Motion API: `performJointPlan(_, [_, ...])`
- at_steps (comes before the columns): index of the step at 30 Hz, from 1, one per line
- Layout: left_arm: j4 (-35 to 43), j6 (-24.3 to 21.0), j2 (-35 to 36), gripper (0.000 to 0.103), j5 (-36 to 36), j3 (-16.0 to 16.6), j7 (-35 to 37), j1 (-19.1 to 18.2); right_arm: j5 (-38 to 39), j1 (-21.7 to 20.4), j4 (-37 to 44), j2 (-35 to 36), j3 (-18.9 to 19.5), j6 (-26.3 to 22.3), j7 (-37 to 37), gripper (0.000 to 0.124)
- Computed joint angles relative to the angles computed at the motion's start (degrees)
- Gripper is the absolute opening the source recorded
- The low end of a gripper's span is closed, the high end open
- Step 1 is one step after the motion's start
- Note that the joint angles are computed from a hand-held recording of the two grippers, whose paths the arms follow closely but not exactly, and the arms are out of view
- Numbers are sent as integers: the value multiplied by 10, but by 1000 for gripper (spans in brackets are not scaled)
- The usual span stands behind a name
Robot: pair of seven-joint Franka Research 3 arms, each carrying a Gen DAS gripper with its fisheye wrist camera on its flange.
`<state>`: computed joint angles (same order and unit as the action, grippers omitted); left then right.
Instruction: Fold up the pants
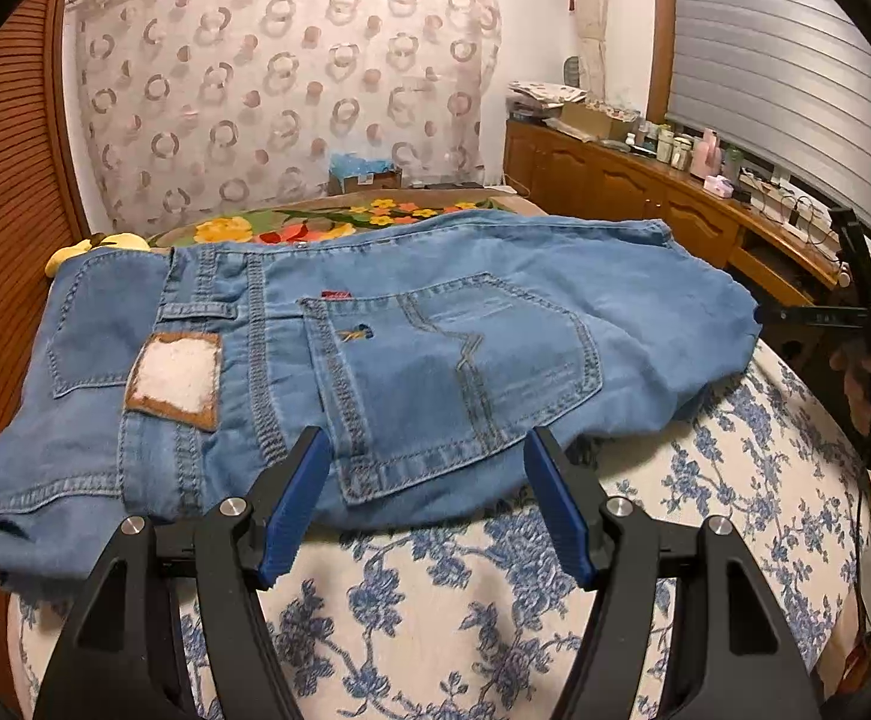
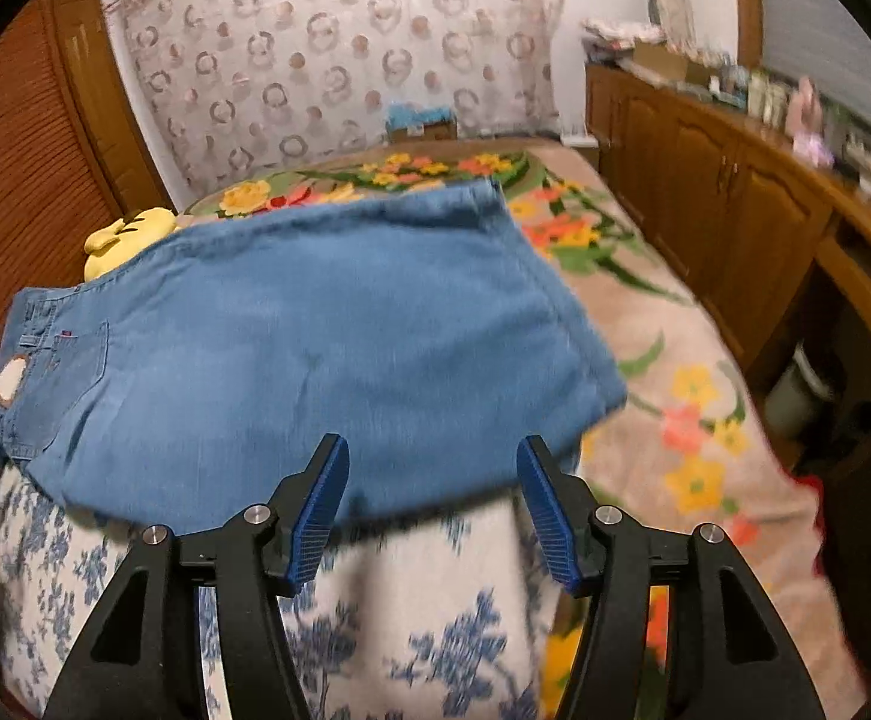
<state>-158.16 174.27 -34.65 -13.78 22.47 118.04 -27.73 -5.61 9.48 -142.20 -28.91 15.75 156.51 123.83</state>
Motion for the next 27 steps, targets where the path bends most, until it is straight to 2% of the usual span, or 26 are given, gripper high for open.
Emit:
performJointPlan(4, [-10, 2, -6, 68, 4, -3, -2, 15, 34, 8, -23, -7, -29, 8, -10, 60])
performJointPlan(11, [-29, 6, -19, 68, 16, -8, -17, 43, 53, 4, -21, 5, -30, 19, -19, 60])
performJointPlan(13, [-34, 4, -25, 68, 21, -10, -21, 50, 66, 12, -25, 13, -42, 34, -32, 60])
performJointPlan(15, [-41, 4, -31, 68, 28, -17, -27, 62, 74, 12, -14, 30, -36, 40, -25, 60])
performJointPlan(18, [-51, 2, -41, 68, 40, -24, -36, 80, 112, 35, -9, 53, -54, 77, -35, 61])
performJointPlan(21, [-53, -12, -52, 68, 42, -17, -39, 83, 120, 29, -7, 61, -49, 98, -29, 61])
performJointPlan(24, [-59, -15, -64, 68, 46, -27, -43, 95, 104, 7, -7, 70, -31, 122, -15, 60])
performJointPlan(26, [-63, -15, -70, 68, 49, -30, -45, 100, 82, -19, -11, 70, -9, 132, 8, 48])
performJointPlan(27, [-63, -16, -71, 68, 51, -31, -46, 102, 72, -29, -15, 68, 4, 135, 21, 45])
